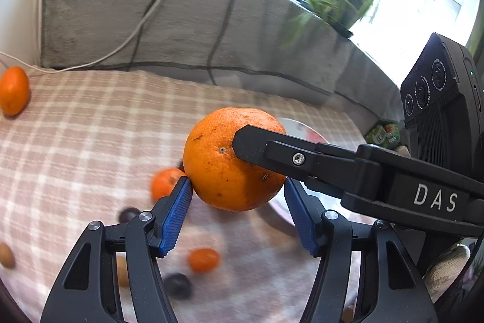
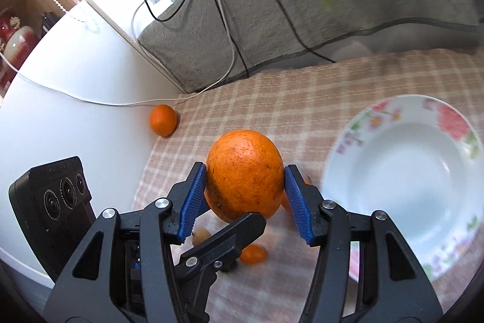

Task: Organize fruits
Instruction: 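Lift the large orange with the left tool and carry it to the plate, then open the left tool to release the large orange onto the plate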

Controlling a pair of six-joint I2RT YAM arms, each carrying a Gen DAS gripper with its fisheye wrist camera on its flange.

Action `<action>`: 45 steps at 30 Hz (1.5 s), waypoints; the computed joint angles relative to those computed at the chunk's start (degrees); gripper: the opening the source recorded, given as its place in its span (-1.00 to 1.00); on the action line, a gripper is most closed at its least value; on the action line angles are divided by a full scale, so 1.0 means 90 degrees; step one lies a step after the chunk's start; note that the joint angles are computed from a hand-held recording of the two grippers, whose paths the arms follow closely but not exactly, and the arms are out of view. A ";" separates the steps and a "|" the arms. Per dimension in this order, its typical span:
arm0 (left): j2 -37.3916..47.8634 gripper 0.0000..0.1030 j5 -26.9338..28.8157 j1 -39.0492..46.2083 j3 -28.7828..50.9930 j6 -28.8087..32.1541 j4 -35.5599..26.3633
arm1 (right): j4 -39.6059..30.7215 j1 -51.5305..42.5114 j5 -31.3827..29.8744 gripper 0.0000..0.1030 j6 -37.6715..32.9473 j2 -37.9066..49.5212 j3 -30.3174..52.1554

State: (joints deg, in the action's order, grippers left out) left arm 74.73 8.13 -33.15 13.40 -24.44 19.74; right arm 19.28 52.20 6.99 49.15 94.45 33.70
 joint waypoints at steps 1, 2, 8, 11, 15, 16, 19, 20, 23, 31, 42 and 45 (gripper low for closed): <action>-0.0030 0.22 -0.0060 -0.0139 -0.0004 -0.0072 -0.0012 | 0.0012 0.0035 0.0068 0.09 0.0015 -0.0146 -0.0162; -0.0004 0.22 -0.0134 -0.0287 0.0003 -0.0140 0.0019 | 0.0018 0.0093 0.0161 0.09 0.0056 -0.0302 -0.0336; 0.0027 0.22 -0.0399 -0.0966 0.0057 -0.0455 0.0017 | -0.0078 0.0298 0.0538 0.09 0.0216 -0.1020 -0.1033; 0.0061 0.22 -0.0522 -0.1241 0.0087 -0.0564 0.0013 | -0.0130 0.0388 0.0694 0.09 0.0308 -0.1321 -0.1300; 0.0190 0.22 -0.0645 -0.1534 0.0170 -0.0689 0.0036 | -0.0176 0.0419 0.0801 0.09 0.0400 -0.1624 -0.1567; 0.0212 0.22 -0.0693 -0.1615 0.0203 -0.0719 0.0019 | -0.0181 0.0412 0.0815 0.09 0.0408 -0.1691 -0.1628; 0.0359 0.22 -0.0776 -0.1789 0.0308 -0.0776 0.0038 | -0.0224 0.0444 0.0908 0.09 0.0470 -0.1854 -0.1763; 0.0408 0.22 -0.0776 -0.1821 0.0336 -0.0788 0.0049 | -0.0235 0.0468 0.0946 0.09 0.0505 -0.1882 -0.1794; 0.0497 0.22 -0.0789 -0.1894 0.0407 -0.0801 0.0013 | -0.0205 0.0463 0.0949 0.09 0.0575 -0.1979 -0.1941; 0.0512 0.20 -0.0847 -0.1988 0.0553 -0.0718 -0.0182 | 0.0070 0.0265 0.0779 0.09 0.0620 -0.1994 -0.2187; -0.0039 0.18 -0.1199 -0.2045 0.0459 -0.0634 -0.0511 | -0.1147 0.0825 0.2185 0.29 0.0694 -0.3000 -0.2184; -0.0180 0.18 -0.1356 -0.2136 0.0366 -0.0640 -0.0543 | -0.1433 0.0984 0.2462 0.37 0.0742 -0.3202 -0.2198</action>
